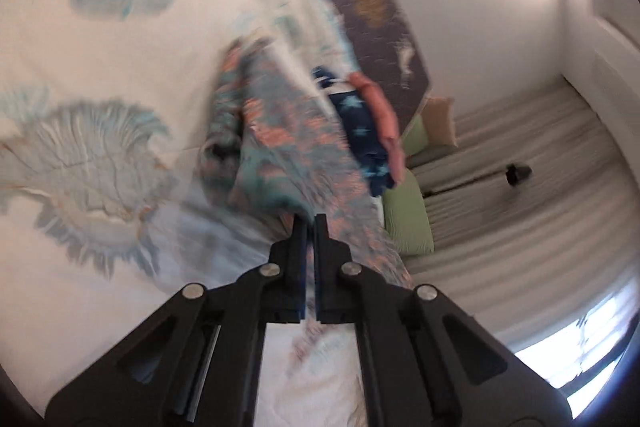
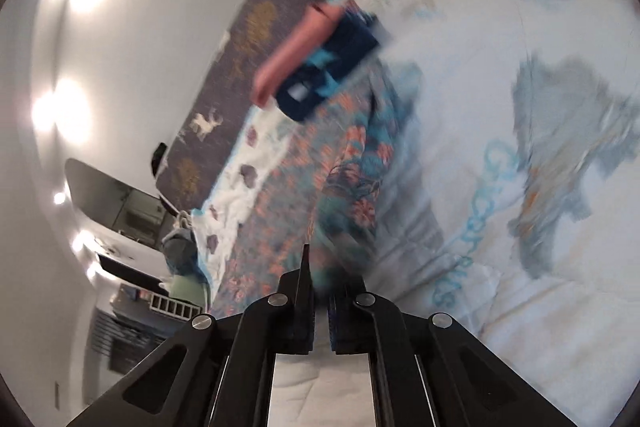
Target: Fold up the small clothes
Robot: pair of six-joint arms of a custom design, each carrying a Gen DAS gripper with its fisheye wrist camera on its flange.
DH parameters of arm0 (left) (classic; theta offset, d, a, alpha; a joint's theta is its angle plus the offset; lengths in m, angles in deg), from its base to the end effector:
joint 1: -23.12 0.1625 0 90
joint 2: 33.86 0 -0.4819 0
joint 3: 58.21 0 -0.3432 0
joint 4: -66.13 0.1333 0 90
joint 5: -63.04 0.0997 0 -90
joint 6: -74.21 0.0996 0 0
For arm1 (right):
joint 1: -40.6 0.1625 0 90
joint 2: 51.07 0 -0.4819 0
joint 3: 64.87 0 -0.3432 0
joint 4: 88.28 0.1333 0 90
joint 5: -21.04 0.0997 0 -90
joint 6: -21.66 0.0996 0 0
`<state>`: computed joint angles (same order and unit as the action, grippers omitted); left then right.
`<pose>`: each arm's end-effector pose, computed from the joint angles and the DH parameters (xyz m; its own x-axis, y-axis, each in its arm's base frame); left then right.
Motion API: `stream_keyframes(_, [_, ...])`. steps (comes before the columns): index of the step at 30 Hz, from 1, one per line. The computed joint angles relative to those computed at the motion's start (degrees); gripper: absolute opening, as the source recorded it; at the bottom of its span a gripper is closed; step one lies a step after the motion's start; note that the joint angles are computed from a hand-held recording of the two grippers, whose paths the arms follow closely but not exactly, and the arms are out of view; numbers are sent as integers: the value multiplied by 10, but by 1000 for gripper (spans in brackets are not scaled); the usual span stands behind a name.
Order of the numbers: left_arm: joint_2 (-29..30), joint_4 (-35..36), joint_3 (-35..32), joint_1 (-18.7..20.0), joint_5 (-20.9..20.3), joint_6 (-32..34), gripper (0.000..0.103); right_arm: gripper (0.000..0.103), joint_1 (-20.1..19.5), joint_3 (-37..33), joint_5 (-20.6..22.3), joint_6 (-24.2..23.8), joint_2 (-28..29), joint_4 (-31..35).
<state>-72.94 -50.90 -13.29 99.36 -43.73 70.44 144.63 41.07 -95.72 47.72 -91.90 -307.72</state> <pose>-0.0989 -0.8436 0.3785 -0.9178 0.2688 0.2922 0.1618 0.9253 -0.3430 0.2391 -0.5921 0.2176 -0.9127 0.3439 -0.2207 0.3294 0.2997 -0.8954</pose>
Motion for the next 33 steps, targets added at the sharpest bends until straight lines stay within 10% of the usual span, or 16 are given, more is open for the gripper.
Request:
stream_keyframes(8, [-79, -55, 108, -26, 164, 110, 10, 10, 35, 49, -82, -13, -41, 58])
stream_keyframes(10, [-67, -22, 90, -17, 161, 83, 57, 35, 23, 73, -57, 7, -45, 49])
stream_keyframes(11, [-62, -15, 87, -13, 166, 66, 65, 43, 19, 84, -48, 16, -45, 40])
stream_keyframes(19, [15, 5, -1, -10, 125, 25, 78, 70, -22, 33, 29, 18, -16, 39])
stream_keyframes(21, [38, 13, -33, -14, 119, 24, 78, 70, -27, -4, 20, 14, -2, 52])
stream_keyframes(23, [62, 28, -67, -17, 112, 27, 45, 66, -27, -35, 7, 5, 8, 74])
stream_keyframes(24, [79, 63, -102, -16, 102, 26, 7, 30, -28, -53, 6, -2, 12, 95])
stream_keyframes(25, [96, 97, -136, -13, 94, 11, 6, 9, -32, -64, 19, -5, 13, 113])
stream_keyframes(33, [-5, 76, -17, -16, 14, 45, 5, 7, -19, 5, 84, 10, -45, 64])
